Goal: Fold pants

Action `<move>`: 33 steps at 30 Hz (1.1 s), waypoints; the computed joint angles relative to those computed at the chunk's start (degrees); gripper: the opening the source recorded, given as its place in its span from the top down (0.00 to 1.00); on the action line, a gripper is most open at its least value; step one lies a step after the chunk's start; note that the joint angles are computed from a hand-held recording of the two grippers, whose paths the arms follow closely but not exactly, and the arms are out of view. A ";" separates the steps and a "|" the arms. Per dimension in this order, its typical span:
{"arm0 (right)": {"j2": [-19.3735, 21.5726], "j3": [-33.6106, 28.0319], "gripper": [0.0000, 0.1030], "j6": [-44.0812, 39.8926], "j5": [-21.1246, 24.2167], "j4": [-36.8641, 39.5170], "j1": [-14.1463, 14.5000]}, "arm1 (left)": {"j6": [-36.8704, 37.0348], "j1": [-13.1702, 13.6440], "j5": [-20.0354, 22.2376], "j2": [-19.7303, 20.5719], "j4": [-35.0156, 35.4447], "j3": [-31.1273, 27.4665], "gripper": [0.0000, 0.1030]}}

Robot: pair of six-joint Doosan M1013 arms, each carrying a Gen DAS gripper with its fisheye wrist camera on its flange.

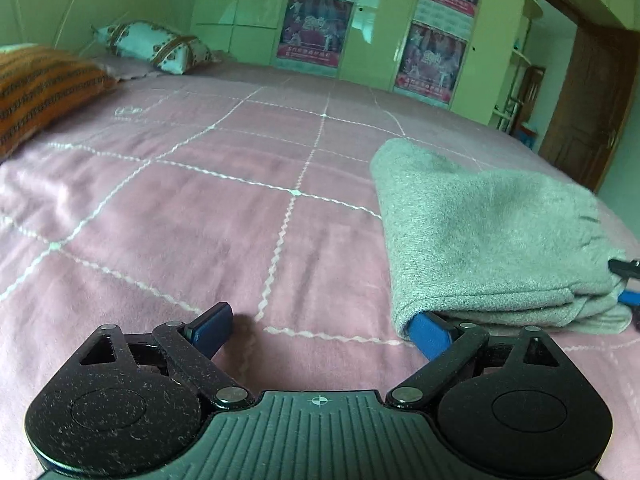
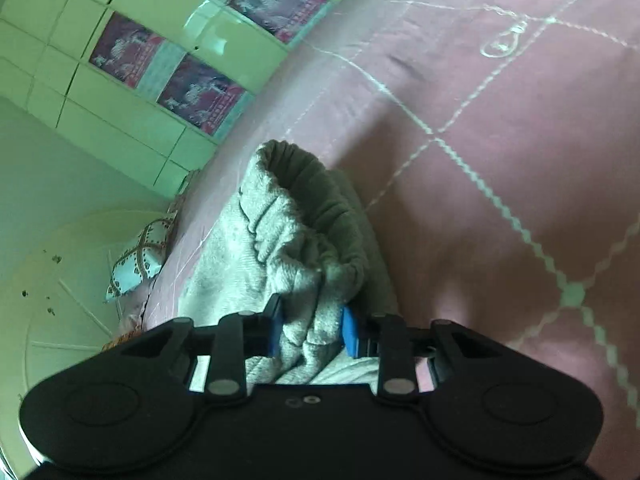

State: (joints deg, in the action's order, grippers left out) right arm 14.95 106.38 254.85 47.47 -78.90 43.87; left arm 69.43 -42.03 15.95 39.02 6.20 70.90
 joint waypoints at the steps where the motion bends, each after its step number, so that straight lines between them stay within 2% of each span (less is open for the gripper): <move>1: -0.09 0.36 0.79 1.13 -0.64 -0.58 -0.20 | -0.58 -0.08 -0.15 -0.01 0.65 0.05 0.09; 6: -0.27 0.16 0.77 0.81 -2.09 0.33 -0.97 | -1.66 -0.27 0.21 0.04 1.70 0.04 0.09; 9: -0.41 -0.36 0.76 -1.42 -2.56 1.73 -1.12 | 3.03 -0.03 2.31 -0.05 -2.66 -0.55 0.09; 12: -1.20 -0.91 0.74 -6.58 -0.42 2.00 0.21 | 9.15 0.95 4.05 -0.87 -10.44 -0.35 0.08; 13: -1.47 -1.19 0.74 -9.03 0.17 4.09 0.47 | 8.81 1.08 4.20 -1.27 -9.79 -0.03 0.06; 14: -1.60 -1.68 0.74 -11.52 2.15 6.96 0.95 | 7.66 1.12 4.75 -1.61 -7.75 0.14 0.04; 15: -1.53 -2.23 0.74 -12.76 6.71 8.16 2.13 | 7.07 1.21 5.39 -1.77 -6.30 0.13 0.03; 17: -1.29 -2.59 0.74 -11.62 13.05 4.69 4.13 | 6.60 1.32 7.23 -1.75 -4.56 -0.33 0.03; 18: -1.40 -2.64 0.74 -11.86 12.89 2.59 4.34 | 5.74 1.27 8.11 -1.62 -3.33 -0.69 0.03; 20: -1.23 -4.03 0.73 -17.28 8.65 1.98 3.16 | 4.62 1.18 9.53 -1.30 -2.04 -1.41 0.03; 21: -0.05 -6.10 0.73 -22.16 5.37 2.61 1.73 | 3.96 1.10 10.04 -1.18 -1.33 -1.71 0.03; 23: 0.47 -7.47 0.73 -27.39 3.70 5.09 0.86 | 2.79 0.85 10.35 -1.09 0.21 -1.87 0.03; 24: 1.86 -9.43 0.73 -33.71 2.14 8.46 -0.23 | 2.62 0.77 10.50 -1.06 0.55 -1.92 0.03; 25: 2.41 -10.18 0.73 -37.08 1.70 10.91 -0.60 | 2.34 0.72 10.44 -1.08 0.95 -1.80 0.03; 27: 3.11 -11.21 0.90 -42.26 2.69 14.81 -0.95 | 2.48 0.73 10.23 -1.20 1.02 -1.35 0.03; 29: 3.39 -11.40 0.98 -45.13 5.50 18.44 -0.91 | 2.98 0.74 10.32 -1.19 1.04 -1.17 0.03; 30: 3.28 -11.17 1.00 -44.34 6.89 19.12 -0.70 | 3.36 0.78 10.41 -1.14 0.70 -1.27 0.03; 32: 1.81 -8.92 1.00 -41.72 5.86 18.13 -0.25 | 4.20 0.83 10.50 -0.99 0.44 -1.52 0.03; 33: 1.13 -7.96 0.95 -41.28 4.90 17.98 -0.08 | 4.72 0.82 10.54 -0.94 0.48 -1.59 0.03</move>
